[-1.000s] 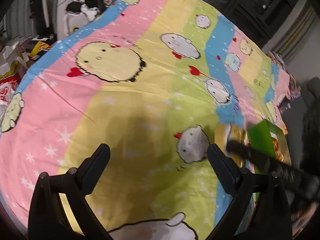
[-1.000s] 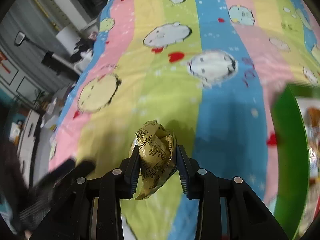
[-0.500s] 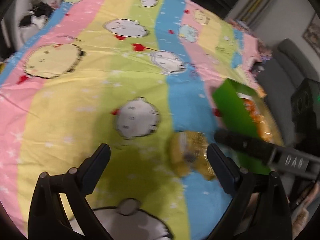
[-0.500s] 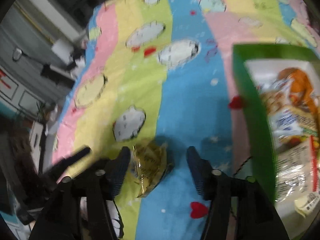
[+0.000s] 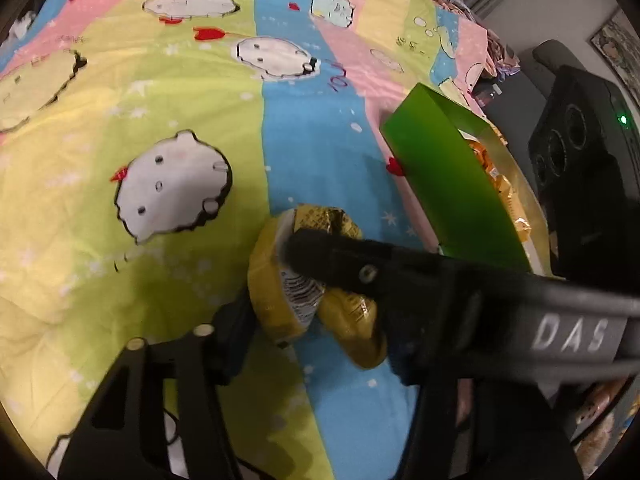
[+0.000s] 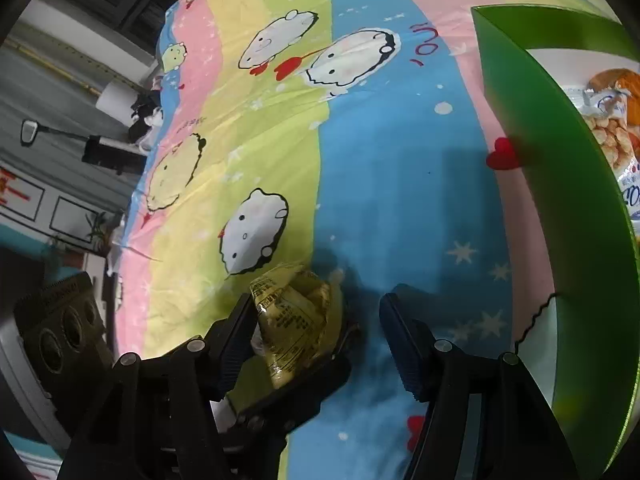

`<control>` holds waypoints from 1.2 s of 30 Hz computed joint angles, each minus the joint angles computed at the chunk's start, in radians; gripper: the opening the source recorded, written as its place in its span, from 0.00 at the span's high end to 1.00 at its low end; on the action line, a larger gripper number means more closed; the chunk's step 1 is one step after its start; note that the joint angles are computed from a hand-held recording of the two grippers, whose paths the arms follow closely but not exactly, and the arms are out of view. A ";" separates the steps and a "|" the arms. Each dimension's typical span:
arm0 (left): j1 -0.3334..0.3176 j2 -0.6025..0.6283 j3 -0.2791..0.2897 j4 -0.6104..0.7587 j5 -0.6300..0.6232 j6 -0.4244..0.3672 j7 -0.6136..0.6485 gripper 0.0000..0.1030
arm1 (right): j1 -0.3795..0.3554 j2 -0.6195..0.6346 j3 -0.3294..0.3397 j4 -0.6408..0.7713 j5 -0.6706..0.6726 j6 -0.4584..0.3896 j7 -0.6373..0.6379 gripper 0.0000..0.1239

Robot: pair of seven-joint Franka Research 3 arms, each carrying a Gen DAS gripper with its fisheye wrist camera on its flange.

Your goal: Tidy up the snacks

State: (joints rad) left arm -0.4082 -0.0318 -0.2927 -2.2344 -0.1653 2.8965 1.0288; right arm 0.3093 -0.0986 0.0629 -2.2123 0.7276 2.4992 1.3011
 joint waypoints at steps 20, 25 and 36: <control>-0.056 0.117 -0.036 0.330 0.645 -0.050 -0.347 0.52 | -0.002 -0.306 -0.115 -0.171 0.162 0.177 -0.183 0.65; -0.085 0.217 -0.046 0.450 0.584 -0.058 -0.261 0.52 | -0.034 -0.339 -0.144 -0.197 0.168 0.208 -0.182 0.65; -0.131 0.428 -0.073 0.707 0.415 -0.194 -0.047 0.52 | -0.124 -0.285 -0.184 -0.183 0.150 0.156 -0.098 0.65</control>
